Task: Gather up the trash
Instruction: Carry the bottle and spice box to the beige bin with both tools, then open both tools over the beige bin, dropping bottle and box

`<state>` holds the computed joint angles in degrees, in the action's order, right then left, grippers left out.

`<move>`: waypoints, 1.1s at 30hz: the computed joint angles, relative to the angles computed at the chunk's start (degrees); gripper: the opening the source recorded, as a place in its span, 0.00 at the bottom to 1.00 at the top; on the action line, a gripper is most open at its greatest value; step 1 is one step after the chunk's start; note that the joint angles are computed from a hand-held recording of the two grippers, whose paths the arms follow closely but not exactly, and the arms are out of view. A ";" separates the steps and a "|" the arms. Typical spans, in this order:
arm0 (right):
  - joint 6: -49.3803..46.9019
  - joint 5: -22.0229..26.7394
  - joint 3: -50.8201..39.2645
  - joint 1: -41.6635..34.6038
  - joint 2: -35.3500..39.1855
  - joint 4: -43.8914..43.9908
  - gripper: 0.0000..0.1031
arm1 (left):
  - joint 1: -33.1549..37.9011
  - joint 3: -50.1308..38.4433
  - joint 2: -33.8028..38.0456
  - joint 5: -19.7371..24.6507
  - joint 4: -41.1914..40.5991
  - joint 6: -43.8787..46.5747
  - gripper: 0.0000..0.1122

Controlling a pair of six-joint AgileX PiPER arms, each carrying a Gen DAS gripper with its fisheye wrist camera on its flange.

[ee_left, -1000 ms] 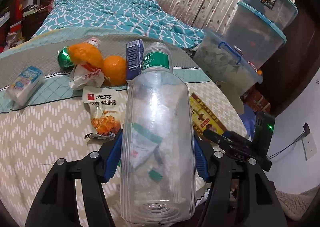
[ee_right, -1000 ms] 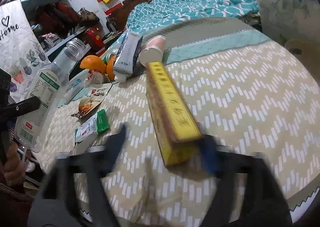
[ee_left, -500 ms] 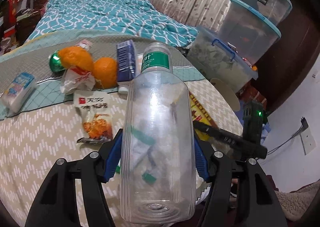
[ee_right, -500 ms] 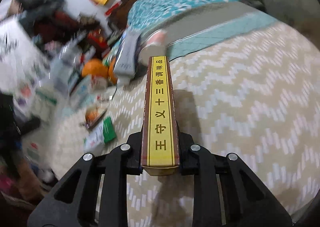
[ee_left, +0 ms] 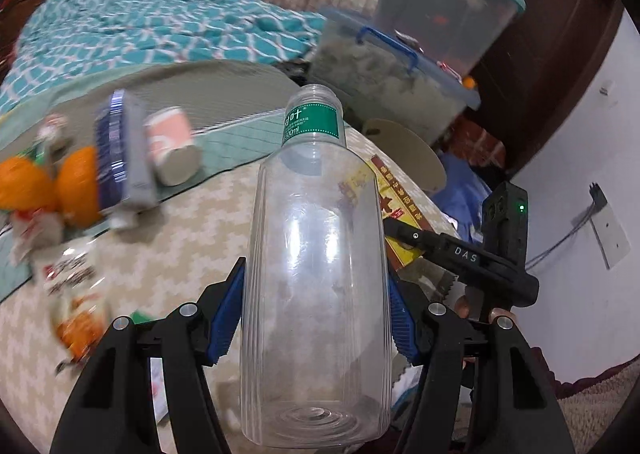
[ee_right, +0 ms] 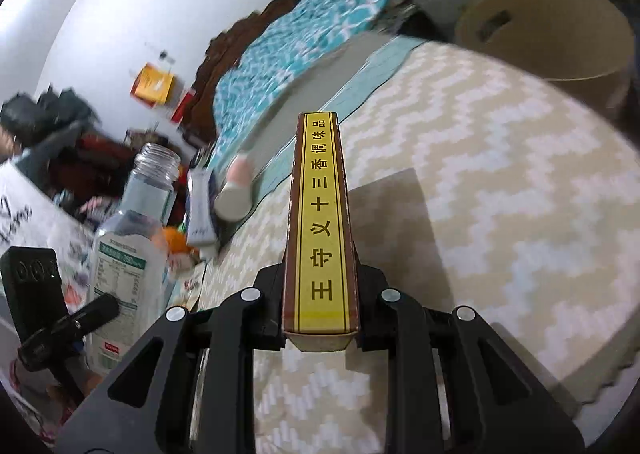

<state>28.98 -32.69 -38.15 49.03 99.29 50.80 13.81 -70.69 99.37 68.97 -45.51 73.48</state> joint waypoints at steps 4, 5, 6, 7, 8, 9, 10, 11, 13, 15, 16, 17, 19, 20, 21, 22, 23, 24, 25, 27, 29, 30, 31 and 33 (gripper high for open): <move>4.26 -3.27 4.78 -0.43 -1.70 -0.55 0.24 | -7.22 -1.70 2.13 -2.31 0.75 -3.37 0.53; 5.61 -4.25 6.08 -0.49 -2.03 -0.46 0.24 | -8.64 -2.05 2.49 -2.85 0.88 -3.96 0.53; 6.80 -4.86 7.18 -0.86 -2.49 -0.62 0.24 | -10.74 -2.86 3.27 -3.53 1.09 -4.88 0.53; 8.04 -5.39 8.32 -1.41 -3.05 -1.24 0.24 | -12.84 -3.85 4.19 -4.10 1.36 -5.94 0.53; 9.67 -6.77 9.77 -1.48 -3.45 -1.21 0.24 | -14.14 -4.62 4.86 -4.31 1.57 -6.68 0.53; 11.76 -8.65 11.97 -1.69 -3.95 -2.06 0.24 | -16.24 -5.83 5.95 -4.71 1.86 -7.86 0.53; 11.78 -9.32 12.73 -1.75 -4.34 -1.18 0.24 | -18.32 -7.14 7.09 -5.17 2.22 -9.03 0.53; 12.04 -10.09 13.49 -1.54 -4.74 -0.37 0.24 | -19.68 -7.99 7.82 -5.54 2.49 -9.79 0.53; 14.41 -12.53 15.90 -1.70 -5.67 0.58 0.24 | -23.83 -11.21 10.45 -6.48 3.59 -12.55 0.53; 16.39 -14.62 18.07 -2.18 -6.65 1.54 0.24 | -26.90 -14.26 12.75 -6.85 4.68 -14.81 0.53; 17.37 -15.59 19.24 -2.43 -7.06 1.71 0.24 | -28.67 -16.28 14.15 -7.00 5.32 -16.09 0.53; 17.59 -15.87 19.70 -3.02 -7.50 1.95 0.24 | -30.43 -18.42 15.55 -7.14 6.02 -17.39 0.53; 18.74 -17.16 21.55 -4.15 -8.72 2.59 0.24 | -33.31 -22.27 17.95 -7.19 7.49 -19.63 0.53; 18.96 -17.19 22.01 -5.44 -9.31 2.40 0.24 | -34.34 -23.94 19.02 -7.07 8.13 -20.45 0.53; 19.19 -16.82 22.16 -7.37 -9.72 1.46 0.24 | -36.09 -26.80 20.80 -6.85 9.25 -22.08 0.53; 19.45 -16.65 22.31 -8.86 -9.98 0.78 0.24 | -37.79 -29.91 22.71 -6.41 10.41 -23.78 0.53; 19.68 -16.25 22.60 -11.08 -10.56 -0.26 0.25 | -38.79 -32.26 24.08 -5.59 11.25 -24.91 0.53; 20.09 -15.82 22.78 -13.41 -10.78 -1.46 0.25 | -41.05 -36.90 26.83 -4.71 12.91 -27.14 0.53; 20.10 -14.79 22.62 -15.68 -11.05 -2.30 0.27 | -42.48 -39.72 28.46 -4.29 14.24 -28.61 0.54; 20.79 -11.29 21.64 -20.99 -11.21 -5.87 0.36 | -45.69 -45.92 31.91 -4.14 18.29 -32.99 0.56; 19.16 -11.35 21.27 -21.12 -11.22 -2.11 0.79 | -47.82 -49.73 34.02 -4.97 20.93 -35.95 0.69; 16.90 -12.24 21.07 -19.70 -11.45 1.43 0.78 | -48.44 -50.68 34.43 -5.59 21.29 -36.60 0.70; 13.88 -13.13 20.75 -18.12 -11.81 4.62 0.78 | -48.62 -51.21 34.54 -5.47 20.76 -36.53 0.71; 7.34 -14.66 19.46 -14.59 -12.21 11.58 0.78 | -48.58 -49.33 33.12 -6.55 19.80 -35.64 0.71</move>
